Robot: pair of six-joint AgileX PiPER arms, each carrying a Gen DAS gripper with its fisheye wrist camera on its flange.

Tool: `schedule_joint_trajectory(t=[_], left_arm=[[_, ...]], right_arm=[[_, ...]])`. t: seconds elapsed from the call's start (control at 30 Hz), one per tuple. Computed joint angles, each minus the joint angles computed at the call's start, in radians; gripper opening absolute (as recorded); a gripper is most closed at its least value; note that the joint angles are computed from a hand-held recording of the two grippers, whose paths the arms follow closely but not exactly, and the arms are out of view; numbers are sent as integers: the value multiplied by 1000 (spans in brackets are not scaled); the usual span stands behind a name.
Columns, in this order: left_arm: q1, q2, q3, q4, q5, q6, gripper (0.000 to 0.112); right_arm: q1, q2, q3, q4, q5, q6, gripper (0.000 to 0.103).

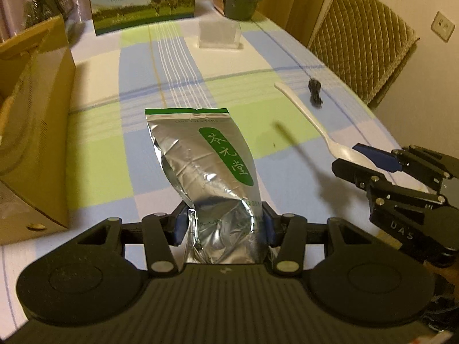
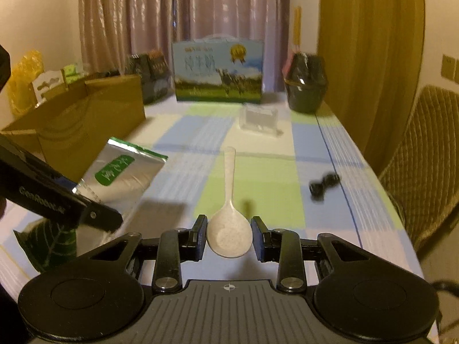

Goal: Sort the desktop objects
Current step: 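Carry the foil pouch and spoon over the cardboard box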

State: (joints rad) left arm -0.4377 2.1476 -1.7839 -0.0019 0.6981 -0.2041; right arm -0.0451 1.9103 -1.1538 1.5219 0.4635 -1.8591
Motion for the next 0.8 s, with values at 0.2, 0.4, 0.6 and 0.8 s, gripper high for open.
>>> schedule_joint_trajectory(t=[0.2, 0.4, 0.6, 0.8], left_arm=[[46, -60, -9, -28, 41, 80, 45], [121, -136, -14, -38, 75, 147, 45], [228, -203, -41, -43, 107, 189, 45], [371, -182, -191, -63, 217, 279, 45]], right_arm=[[73, -27, -72, -92, 9, 143, 30], [171, -25, -185, -178, 26, 308, 30], [287, 49, -408, -371, 72, 616, 30], [420, 196, -725, -587, 120, 929, 30]])
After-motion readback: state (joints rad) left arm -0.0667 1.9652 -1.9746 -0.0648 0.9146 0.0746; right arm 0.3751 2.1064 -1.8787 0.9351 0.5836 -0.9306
